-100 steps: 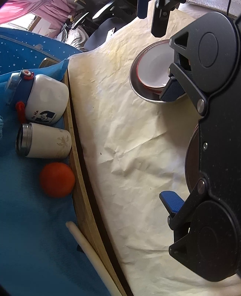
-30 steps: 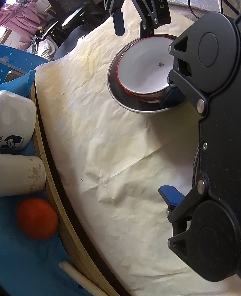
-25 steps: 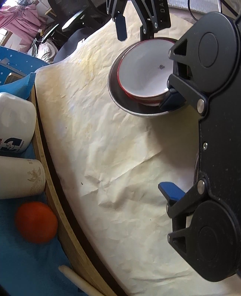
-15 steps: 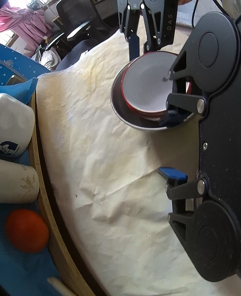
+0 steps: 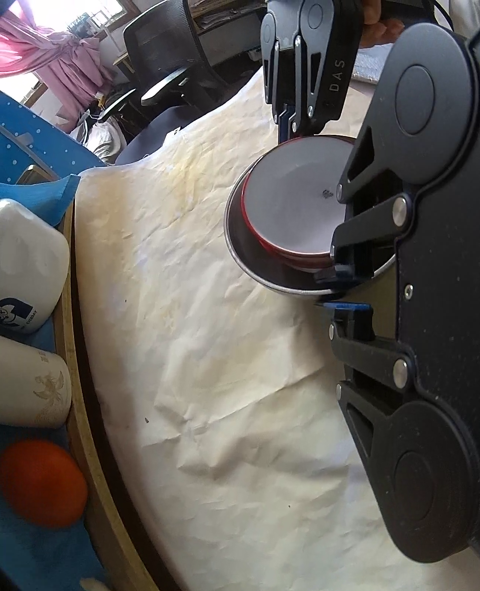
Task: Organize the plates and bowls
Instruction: 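Close both tools on the steel bowl rim, then lift the steel bowl with nested white bowls and carry it toward the dark plates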
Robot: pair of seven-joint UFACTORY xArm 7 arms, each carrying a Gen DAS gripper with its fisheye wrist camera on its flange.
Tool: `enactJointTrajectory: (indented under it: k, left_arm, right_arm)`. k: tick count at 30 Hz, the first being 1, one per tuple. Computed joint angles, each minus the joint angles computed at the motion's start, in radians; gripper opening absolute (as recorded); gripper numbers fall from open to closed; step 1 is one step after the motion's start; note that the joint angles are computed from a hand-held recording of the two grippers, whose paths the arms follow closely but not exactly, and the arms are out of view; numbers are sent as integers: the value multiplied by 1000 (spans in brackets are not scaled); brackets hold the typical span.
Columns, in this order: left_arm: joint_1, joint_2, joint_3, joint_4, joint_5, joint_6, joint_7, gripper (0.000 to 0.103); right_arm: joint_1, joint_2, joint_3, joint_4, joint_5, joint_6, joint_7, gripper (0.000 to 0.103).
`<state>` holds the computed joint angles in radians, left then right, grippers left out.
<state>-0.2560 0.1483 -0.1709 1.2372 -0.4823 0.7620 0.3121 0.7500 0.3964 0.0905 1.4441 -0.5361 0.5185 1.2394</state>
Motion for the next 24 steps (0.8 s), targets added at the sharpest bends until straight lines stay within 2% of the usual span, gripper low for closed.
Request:
enactJointTrajectory:
  k: [5, 14, 24]
  left_arm:
    - [4, -5, -1, -12, -25, -11, 2, 10]
    - [3, -15, -1, -30, -42, -30, -7, 10]
    - [-13, -24, 2, -40, 7, -52, -82, 8]
  right_arm:
    - [10, 18, -2, 37, -1, 43, 4, 13]
    - [31, 18, -18, 32, -44, 41, 86, 10]
    - [31, 18, -14, 31, -70, 45, 133, 9]
